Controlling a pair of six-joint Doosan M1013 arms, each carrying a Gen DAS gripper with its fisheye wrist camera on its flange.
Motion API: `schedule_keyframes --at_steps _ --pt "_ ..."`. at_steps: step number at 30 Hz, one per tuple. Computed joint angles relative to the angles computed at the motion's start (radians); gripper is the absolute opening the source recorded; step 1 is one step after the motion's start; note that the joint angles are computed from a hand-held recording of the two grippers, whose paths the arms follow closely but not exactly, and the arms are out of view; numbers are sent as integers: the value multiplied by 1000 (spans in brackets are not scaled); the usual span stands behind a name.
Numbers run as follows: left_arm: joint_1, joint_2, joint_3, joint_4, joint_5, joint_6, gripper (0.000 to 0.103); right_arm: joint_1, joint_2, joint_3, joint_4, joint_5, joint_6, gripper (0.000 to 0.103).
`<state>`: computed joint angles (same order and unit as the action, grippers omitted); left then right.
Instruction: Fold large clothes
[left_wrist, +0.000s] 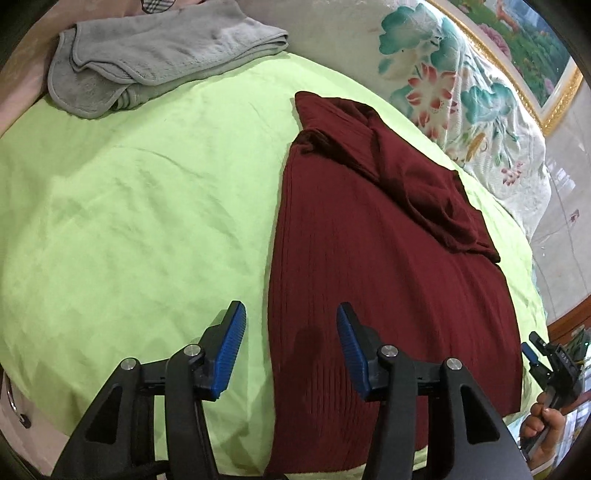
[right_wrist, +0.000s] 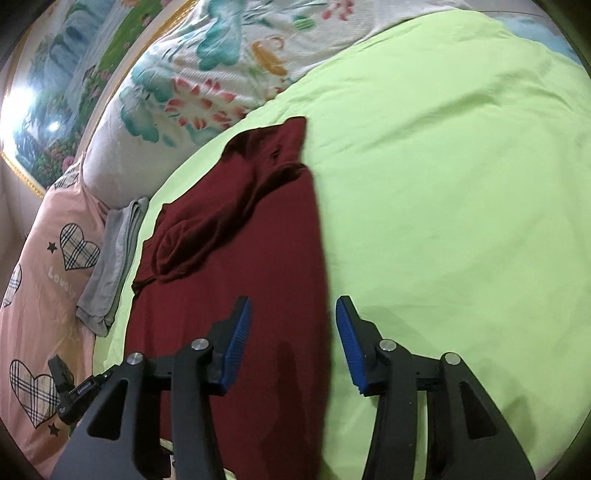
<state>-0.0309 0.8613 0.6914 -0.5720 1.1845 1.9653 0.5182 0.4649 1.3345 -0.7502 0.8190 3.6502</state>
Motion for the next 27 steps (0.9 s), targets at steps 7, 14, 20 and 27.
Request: schedule_keyframes --at_steps 7,14,20,27 --pt "6 -13 32 -18 -4 15 55 15 -15 41 -30 -41 69 49" --pt "14 19 -13 -76 90 24 63 9 -13 48 -26 -99 57 51" --pt "9 60 -84 -125 184 38 63 -23 -12 68 22 -285 3 51" --pt "17 81 -99 -212 284 100 43 -24 -24 112 -5 -447 18 51"
